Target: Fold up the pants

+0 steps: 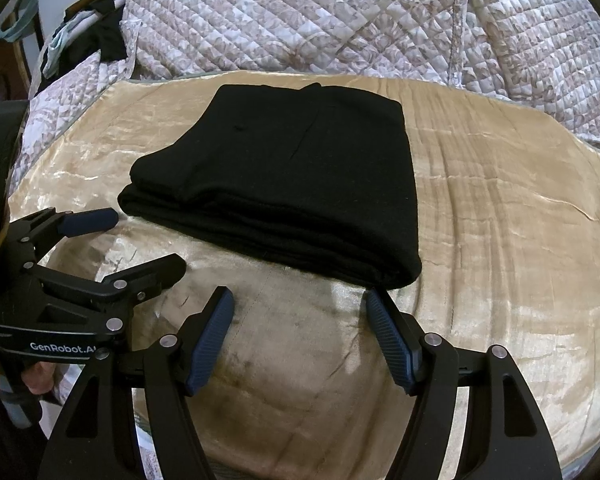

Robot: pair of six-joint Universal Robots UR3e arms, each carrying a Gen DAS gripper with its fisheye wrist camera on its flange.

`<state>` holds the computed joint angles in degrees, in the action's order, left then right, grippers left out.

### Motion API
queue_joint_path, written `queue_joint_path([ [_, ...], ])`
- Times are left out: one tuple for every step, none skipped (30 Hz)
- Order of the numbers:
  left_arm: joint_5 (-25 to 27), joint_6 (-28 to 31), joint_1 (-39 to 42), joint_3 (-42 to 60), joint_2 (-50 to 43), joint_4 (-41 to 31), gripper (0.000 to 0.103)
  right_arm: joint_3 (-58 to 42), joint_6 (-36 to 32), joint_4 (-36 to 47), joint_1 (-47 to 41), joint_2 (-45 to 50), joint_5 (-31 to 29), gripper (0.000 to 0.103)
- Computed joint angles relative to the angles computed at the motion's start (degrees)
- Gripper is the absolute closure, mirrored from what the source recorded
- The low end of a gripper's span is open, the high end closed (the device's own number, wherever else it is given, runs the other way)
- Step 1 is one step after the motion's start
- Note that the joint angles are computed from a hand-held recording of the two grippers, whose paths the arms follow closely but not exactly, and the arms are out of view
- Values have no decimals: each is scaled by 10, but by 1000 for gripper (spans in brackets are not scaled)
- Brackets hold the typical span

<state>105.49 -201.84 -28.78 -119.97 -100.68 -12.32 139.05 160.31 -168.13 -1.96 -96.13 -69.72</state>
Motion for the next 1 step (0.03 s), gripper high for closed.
queue_joint_path([
  [1, 0, 0, -7, 1, 9, 0, 1, 0, -1, -1, -1, 1, 34],
])
